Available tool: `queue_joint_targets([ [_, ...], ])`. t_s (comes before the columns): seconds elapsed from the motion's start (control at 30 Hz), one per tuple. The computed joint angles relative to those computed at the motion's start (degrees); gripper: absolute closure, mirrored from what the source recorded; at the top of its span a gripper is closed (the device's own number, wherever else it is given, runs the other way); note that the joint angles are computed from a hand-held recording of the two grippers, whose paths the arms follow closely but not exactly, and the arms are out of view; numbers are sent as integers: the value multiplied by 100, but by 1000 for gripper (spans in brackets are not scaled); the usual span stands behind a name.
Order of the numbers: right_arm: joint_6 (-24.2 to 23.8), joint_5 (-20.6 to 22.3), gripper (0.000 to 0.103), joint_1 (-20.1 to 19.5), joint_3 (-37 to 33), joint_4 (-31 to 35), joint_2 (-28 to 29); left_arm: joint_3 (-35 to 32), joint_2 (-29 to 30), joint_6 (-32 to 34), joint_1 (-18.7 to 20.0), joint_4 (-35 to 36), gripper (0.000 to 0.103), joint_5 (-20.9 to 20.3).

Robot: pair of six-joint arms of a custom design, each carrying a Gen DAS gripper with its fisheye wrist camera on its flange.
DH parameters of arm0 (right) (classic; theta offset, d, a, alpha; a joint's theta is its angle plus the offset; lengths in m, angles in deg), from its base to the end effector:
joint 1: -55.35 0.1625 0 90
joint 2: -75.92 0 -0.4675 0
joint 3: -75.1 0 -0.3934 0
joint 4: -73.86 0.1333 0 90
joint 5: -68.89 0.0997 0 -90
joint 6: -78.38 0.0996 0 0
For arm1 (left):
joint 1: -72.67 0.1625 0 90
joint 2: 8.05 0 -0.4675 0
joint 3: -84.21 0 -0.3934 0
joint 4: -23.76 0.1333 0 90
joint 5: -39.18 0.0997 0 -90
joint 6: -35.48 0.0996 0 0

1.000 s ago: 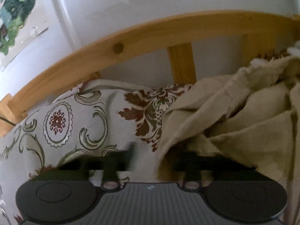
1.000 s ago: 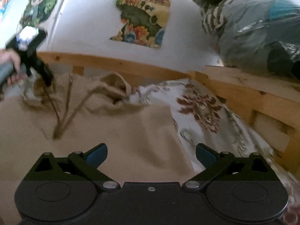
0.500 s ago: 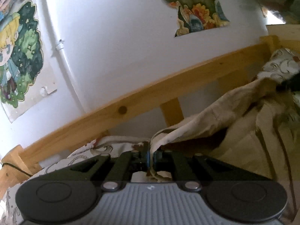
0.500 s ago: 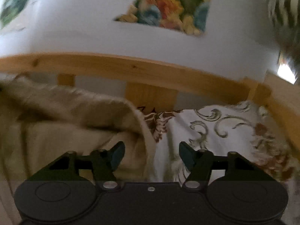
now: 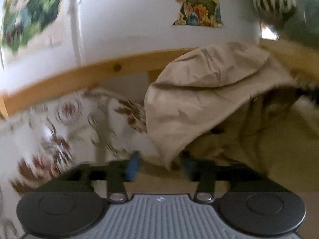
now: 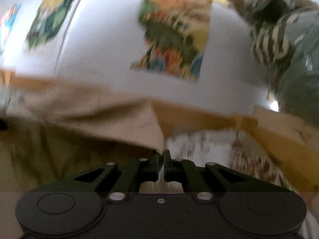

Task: Fold large clothes

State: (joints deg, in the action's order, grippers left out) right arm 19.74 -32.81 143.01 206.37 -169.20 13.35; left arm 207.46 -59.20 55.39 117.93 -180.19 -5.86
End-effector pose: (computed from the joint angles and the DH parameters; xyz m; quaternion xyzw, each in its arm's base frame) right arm 0.0940 -0.4694 0.3005 0.2874 -0.6823 0.5373 0.4040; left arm -0.2322 -0.5237 0.1662 0.3461 0.8023 -0.3991 0.2778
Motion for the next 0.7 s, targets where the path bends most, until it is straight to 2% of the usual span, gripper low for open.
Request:
queue_joint_targets([
  [0.03,-41,-79,99,-29,95,115,-62,110,-119,-220,-11,54,19,-38],
  [0.17,-222,-240,83,-65,275,530,-299,336,-510,-925,-42,305,19,-241],
  [0.27,-364,-321,85,-78,361,786,-465,307,-459,-974,-96,-290,19,-673],
  [0.37,-369,-271,85,17,224,817,-524,-88,-89,-812,-105,-835,19,-958],
  [0.43,-39,-197,83,149,-69,915,-563,-534,237,-536,-55,-1003,18,-1031],
  [0.5,437,-214,65,299,-552,1545,-640,-1094,582,-189,-18,-874,17,-867],
  [0.53,770,-212,60,367,-847,2062,-684,-1422,751,13,38,-759,17,-884],
  [0.6,1346,-151,39,461,-1482,3028,-666,-1893,1027,304,96,-525,15,-892],
  [0.63,1550,-177,35,512,-1856,3569,-606,-2146,1164,447,120,-318,15,-822],
  [0.7,1799,-222,34,589,-2416,3937,-377,-2677,1419,632,169,285,15,-568],
])
